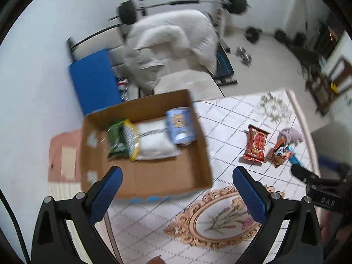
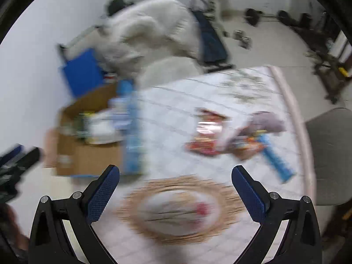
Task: Organize soft objects
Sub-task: 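Grasp the red snack bag with the left tool while the right tool grasps the panda snack bag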
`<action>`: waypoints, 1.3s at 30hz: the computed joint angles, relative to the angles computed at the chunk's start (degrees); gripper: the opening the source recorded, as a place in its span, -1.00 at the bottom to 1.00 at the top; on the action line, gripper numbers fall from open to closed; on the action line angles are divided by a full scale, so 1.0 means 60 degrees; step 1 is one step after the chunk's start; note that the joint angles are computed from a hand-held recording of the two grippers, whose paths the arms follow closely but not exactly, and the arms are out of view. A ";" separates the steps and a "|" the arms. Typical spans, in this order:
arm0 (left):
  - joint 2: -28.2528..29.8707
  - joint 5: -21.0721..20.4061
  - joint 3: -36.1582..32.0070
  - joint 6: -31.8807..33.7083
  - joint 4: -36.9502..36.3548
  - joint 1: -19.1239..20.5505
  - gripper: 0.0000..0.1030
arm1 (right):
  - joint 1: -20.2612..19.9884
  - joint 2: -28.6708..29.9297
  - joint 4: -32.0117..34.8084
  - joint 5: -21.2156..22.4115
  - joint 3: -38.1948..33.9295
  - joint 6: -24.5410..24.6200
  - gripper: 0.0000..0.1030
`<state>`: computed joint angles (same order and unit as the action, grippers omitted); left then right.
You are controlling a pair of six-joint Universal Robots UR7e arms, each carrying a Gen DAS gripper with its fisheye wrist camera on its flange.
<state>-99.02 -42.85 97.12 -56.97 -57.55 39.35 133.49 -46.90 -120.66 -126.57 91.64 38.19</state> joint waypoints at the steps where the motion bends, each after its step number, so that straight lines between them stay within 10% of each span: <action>1: 0.0281 0.0054 0.0158 0.0379 -0.0448 0.0145 0.99 | -0.0228 -0.0060 0.0375 -0.0487 0.0092 -0.0192 1.00; 5: 0.1700 -0.0235 0.0853 0.1534 -0.2341 0.0969 0.99 | -0.1038 0.0349 0.2690 -0.2694 0.0178 -0.0908 1.00; 11: 0.3390 -0.1056 0.1015 0.1994 -0.3477 0.1992 0.88 | -0.2163 0.1118 0.1434 -0.2604 0.0586 -0.3453 0.87; 14: 0.3815 -0.0984 0.1024 0.2188 -0.3765 0.2266 0.88 | -0.2596 0.1576 0.1581 -0.2676 0.0331 -0.3196 0.11; 21: 0.4422 -0.1403 0.0594 0.2811 -0.4476 0.2555 0.88 | -0.3938 0.0062 0.0716 0.1063 0.0939 -0.1530 -0.32; 24: 0.5049 -0.2572 0.0120 0.3540 -0.4861 0.2948 0.88 | -0.4530 -0.0485 0.0655 0.2294 0.1248 -0.1115 -0.38; 27: 0.5794 -0.3682 -0.0350 0.3996 -0.4956 0.3449 0.88 | -0.4889 -0.0503 0.0809 0.2585 0.1186 -0.1083 -0.38; 31: 0.6329 -0.3498 -0.0421 0.4267 -0.4955 0.3431 0.86 | -0.4893 -0.0445 0.1027 0.2255 0.1077 -0.0892 -0.33; 35: 0.6512 -0.3295 -0.0346 0.4137 -0.4730 0.3290 -0.08 | -0.4875 -0.0325 0.1193 0.1964 0.0961 -0.0763 -0.32; 39: 0.6137 -0.3045 0.0243 0.4138 -0.5140 0.3065 -0.16 | -0.4905 -0.0363 0.0854 0.1800 0.1285 -0.0604 -0.31</action>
